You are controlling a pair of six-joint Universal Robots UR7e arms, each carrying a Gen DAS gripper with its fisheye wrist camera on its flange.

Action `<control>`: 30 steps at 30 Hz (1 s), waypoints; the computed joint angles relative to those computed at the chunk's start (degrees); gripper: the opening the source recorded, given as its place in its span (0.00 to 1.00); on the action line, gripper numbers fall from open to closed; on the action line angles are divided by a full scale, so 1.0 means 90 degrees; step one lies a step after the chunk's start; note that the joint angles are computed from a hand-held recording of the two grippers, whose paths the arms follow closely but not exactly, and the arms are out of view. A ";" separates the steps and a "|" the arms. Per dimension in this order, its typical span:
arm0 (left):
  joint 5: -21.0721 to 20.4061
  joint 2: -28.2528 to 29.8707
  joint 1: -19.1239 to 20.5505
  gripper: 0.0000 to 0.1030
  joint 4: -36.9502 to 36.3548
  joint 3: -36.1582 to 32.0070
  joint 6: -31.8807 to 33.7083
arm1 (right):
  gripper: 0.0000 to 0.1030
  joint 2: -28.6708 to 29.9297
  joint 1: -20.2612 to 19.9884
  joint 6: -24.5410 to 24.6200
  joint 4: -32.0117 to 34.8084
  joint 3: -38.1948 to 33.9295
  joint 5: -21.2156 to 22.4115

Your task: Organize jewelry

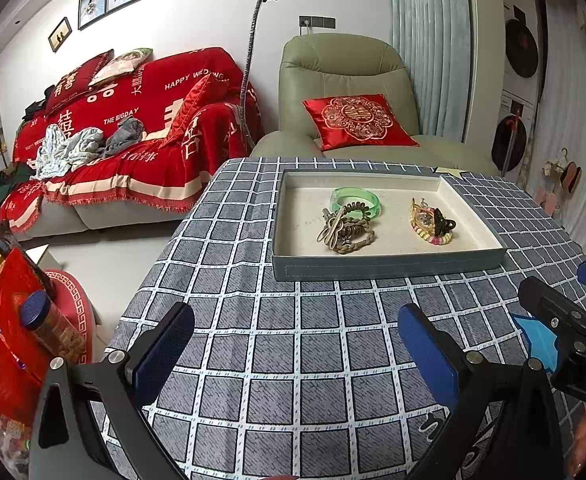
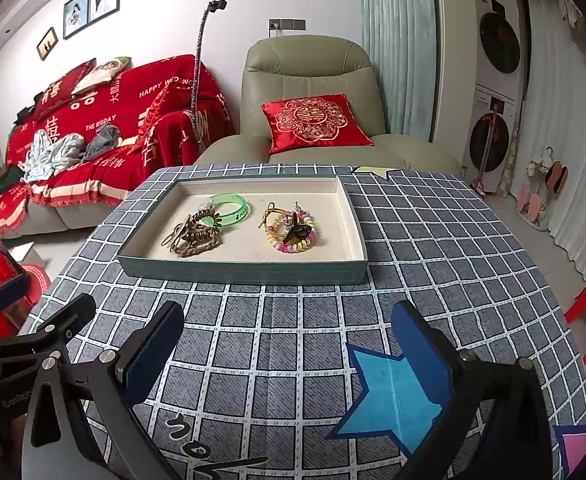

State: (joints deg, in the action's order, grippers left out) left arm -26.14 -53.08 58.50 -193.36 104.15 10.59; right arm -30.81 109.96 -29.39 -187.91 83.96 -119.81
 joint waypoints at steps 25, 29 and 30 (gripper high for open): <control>0.0009 -0.0011 0.0005 1.00 0.0084 0.0026 -0.0101 | 1.00 0.0002 0.0011 -0.0001 -0.0016 0.0008 0.0004; 0.0018 -0.0010 0.0000 1.00 0.0093 0.0030 -0.0099 | 1.00 0.0001 0.0011 0.0002 -0.0023 0.0014 0.0002; 0.0020 -0.0011 -0.0002 1.00 0.0090 0.0035 -0.0099 | 1.00 0.0001 0.0011 0.0002 -0.0023 0.0014 0.0002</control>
